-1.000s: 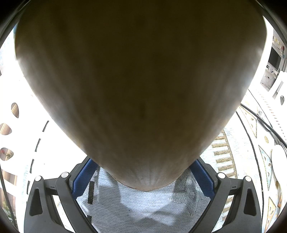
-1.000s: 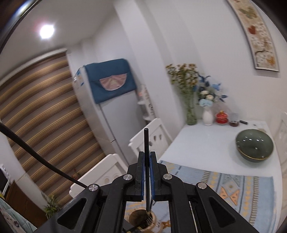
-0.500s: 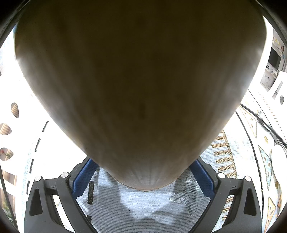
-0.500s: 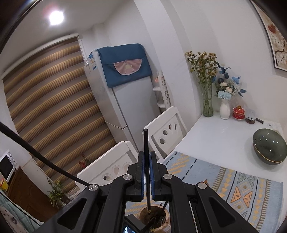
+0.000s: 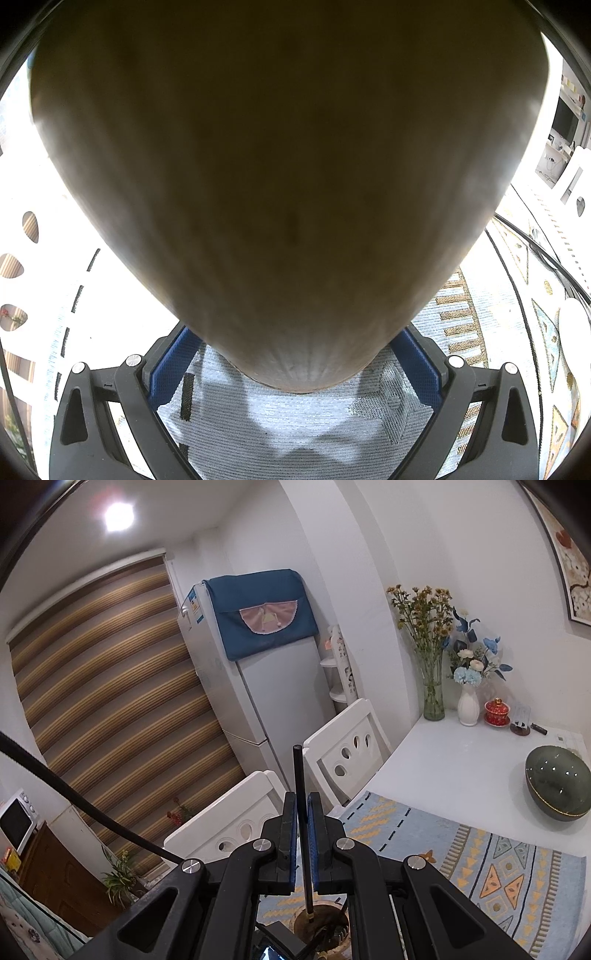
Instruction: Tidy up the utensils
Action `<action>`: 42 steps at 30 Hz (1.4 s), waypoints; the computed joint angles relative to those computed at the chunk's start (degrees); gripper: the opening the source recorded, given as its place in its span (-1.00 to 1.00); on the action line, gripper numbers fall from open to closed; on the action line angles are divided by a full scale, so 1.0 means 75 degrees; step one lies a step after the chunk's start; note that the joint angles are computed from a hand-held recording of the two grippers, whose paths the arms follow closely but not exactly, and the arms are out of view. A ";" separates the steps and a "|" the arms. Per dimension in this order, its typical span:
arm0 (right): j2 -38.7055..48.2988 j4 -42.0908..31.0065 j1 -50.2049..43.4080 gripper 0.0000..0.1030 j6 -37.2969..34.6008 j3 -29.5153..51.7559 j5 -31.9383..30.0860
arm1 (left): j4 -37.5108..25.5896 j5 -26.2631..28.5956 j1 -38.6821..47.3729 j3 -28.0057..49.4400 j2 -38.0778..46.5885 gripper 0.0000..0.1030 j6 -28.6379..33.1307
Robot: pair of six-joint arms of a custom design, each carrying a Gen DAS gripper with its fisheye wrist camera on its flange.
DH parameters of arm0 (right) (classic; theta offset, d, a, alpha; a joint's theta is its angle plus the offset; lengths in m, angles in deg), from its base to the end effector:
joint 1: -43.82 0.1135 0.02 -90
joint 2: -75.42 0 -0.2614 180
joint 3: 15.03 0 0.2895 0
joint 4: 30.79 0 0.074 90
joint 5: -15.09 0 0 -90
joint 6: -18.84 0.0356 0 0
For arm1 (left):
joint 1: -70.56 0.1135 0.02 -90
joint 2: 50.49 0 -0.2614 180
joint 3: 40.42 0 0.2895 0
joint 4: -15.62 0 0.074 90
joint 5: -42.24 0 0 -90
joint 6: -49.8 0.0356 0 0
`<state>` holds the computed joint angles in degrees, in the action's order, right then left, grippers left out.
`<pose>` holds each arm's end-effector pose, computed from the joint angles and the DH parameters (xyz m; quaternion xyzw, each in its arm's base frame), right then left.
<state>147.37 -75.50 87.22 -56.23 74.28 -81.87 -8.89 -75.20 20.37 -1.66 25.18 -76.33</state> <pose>0.2240 0.2178 0.3982 -0.2403 0.8187 0.2982 0.4279 0.1645 -0.1718 0.1002 0.0571 0.9415 0.0036 0.3321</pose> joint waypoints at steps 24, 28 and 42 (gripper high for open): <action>-0.0159 -0.0502 -0.0869 -0.57 0.0266 -0.0353 -0.0790 | 0.0004 -0.0011 -0.0024 0.0013 0.0027 0.93 -0.0025; 0.0018 -0.0107 -0.2314 0.30 0.1268 -0.1457 -0.2773 | 0.0006 -0.0010 -0.0022 0.0013 0.0030 0.93 -0.0023; 0.4382 0.7426 -0.3990 0.13 0.8144 -0.4684 -0.6502 | -0.0036 -0.0020 -0.0032 0.0018 0.0001 0.93 -0.0022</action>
